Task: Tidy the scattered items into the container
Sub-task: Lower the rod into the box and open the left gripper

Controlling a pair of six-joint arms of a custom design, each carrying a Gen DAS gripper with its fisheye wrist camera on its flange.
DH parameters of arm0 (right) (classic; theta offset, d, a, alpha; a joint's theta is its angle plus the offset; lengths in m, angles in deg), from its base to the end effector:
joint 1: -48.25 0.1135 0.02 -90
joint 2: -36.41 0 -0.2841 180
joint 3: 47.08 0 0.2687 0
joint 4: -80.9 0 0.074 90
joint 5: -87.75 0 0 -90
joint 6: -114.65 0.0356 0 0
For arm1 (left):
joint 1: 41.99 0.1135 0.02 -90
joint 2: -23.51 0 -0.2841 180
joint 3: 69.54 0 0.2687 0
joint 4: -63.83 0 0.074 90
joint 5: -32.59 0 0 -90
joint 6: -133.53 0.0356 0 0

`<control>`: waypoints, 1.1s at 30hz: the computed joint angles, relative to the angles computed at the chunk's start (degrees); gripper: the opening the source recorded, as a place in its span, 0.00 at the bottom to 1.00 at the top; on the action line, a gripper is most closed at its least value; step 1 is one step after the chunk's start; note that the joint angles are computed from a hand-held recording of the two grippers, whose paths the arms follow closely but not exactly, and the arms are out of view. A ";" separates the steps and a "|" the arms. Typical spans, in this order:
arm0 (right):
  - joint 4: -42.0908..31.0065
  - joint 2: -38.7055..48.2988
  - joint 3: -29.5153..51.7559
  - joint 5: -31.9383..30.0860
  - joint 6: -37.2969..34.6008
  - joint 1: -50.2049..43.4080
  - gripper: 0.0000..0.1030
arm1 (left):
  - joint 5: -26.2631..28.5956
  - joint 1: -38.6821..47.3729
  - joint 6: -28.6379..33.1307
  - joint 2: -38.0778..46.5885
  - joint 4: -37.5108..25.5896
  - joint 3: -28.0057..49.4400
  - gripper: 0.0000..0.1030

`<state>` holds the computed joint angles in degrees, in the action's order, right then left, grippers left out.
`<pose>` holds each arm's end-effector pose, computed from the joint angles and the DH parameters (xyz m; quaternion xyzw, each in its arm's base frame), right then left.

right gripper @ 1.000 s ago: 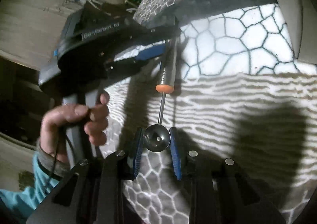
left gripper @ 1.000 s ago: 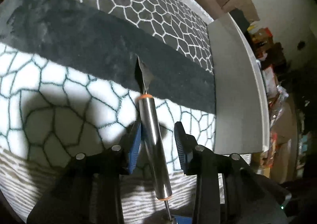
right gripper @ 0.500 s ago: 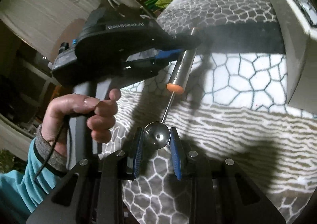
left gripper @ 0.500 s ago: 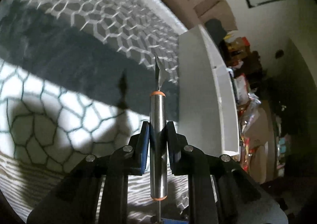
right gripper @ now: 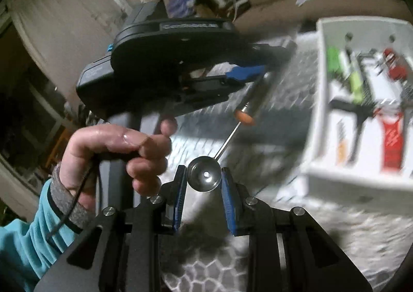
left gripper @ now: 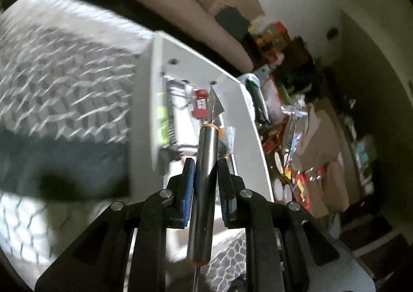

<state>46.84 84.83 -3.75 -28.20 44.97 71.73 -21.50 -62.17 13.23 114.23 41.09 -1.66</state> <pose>0.1601 0.0865 0.2352 -0.1206 0.8771 0.3442 0.3125 0.3149 -0.1380 0.2198 0.0384 0.8876 -0.4115 0.2036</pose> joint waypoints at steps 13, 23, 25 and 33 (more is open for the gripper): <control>-10.99 19.76 6.38 -16.18 -24.48 -34.16 0.26 | -8.12 -12.45 0.09 27.01 -11.00 26.01 0.14; -14.97 24.99 8.89 -10.71 -30.87 -33.98 0.25 | -11.42 -14.07 0.93 28.72 -13.13 26.43 0.14; -14.59 24.37 8.24 -9.15 -30.55 -33.32 0.26 | -12.93 -14.54 2.16 28.19 -14.22 26.11 0.14; -13.61 20.55 6.91 -4.12 -28.10 -35.25 0.56 | -19.19 -15.40 6.09 20.72 -13.98 18.80 0.18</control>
<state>33.23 105.38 3.16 -32.32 16.87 36.48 -40.69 -77.57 19.32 134.95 27.12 17.14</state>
